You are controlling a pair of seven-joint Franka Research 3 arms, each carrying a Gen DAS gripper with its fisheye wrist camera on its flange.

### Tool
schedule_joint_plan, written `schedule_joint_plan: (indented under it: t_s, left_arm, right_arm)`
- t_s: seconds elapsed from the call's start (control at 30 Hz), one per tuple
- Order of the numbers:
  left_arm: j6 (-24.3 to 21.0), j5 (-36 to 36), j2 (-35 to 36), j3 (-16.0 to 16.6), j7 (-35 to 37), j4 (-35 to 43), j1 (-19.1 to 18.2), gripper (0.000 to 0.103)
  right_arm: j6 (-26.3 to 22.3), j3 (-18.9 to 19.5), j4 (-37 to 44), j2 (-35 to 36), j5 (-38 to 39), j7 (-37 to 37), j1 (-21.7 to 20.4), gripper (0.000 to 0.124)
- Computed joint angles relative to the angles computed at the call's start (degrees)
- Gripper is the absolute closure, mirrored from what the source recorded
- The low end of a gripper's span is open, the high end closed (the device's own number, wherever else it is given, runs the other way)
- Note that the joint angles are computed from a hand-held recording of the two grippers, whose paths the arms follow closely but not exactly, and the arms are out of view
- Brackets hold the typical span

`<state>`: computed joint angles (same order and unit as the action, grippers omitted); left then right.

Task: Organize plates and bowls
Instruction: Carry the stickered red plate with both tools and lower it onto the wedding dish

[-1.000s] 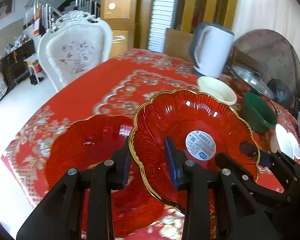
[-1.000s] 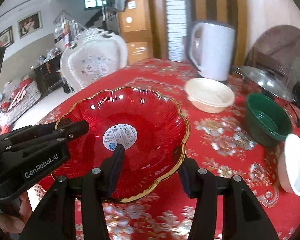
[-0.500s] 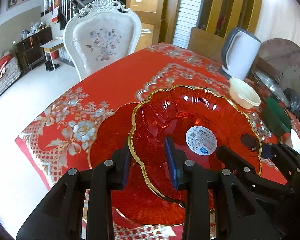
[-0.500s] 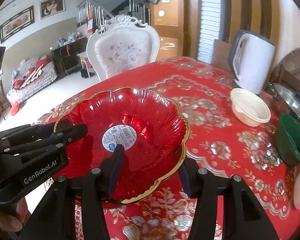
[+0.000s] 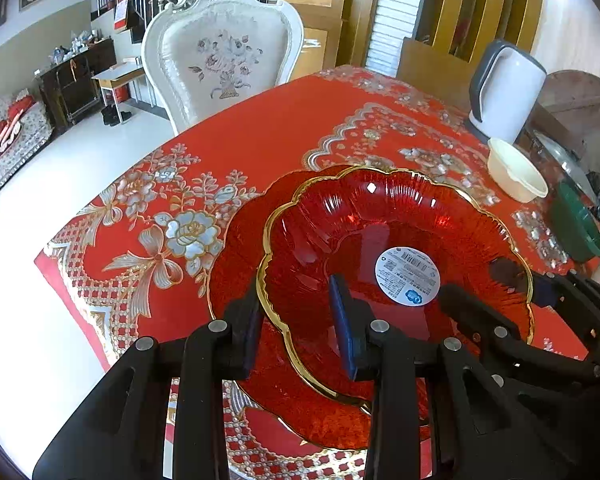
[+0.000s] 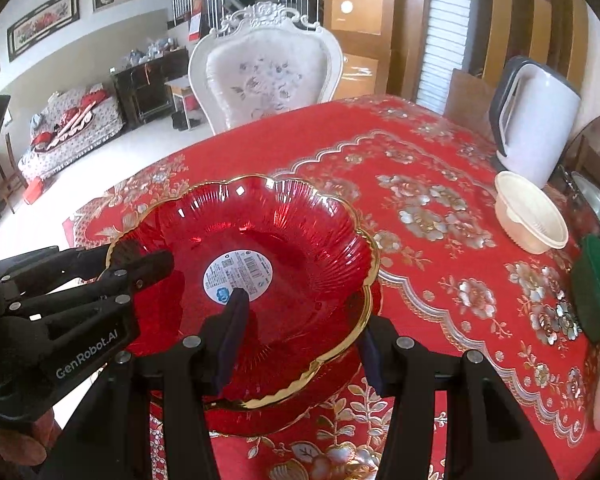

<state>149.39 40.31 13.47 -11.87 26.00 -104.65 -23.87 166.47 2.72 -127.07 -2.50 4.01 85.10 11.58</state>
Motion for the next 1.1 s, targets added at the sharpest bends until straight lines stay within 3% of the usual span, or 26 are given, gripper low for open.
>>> schedule_joint_plan:
  t_s: [0.27,0.63,0.8,1.1]
  left_arm:
    - [-0.22,-3.12,1.32,-0.22,2.98,0.08,0.61,0.072]
    - [-3.11,-0.53,2.77,0.75,2.66,2.4,-0.68,0.072]
    - [-4.68,1.86,3.88,1.49,1.45,4.06,-1.47,0.069]
    - [-1.85,-0.98,3.7,0.82,3.34,3.35,0.21,0.069]
  right_arm:
    - [-4.85,-0.16,1.99,1.41,2.16,-1.67,0.53,0.069]
    - [-7.52,-0.5,3.93,3.1,9.38,-6.73,0.72,0.069]
    - [-7.21,-0.64,4.49,3.86,7.0,-5.07,0.81,0.068]
    - [-10.4,-0.61,5.48,3.76,7.48,-7.16,0.77,0.063]
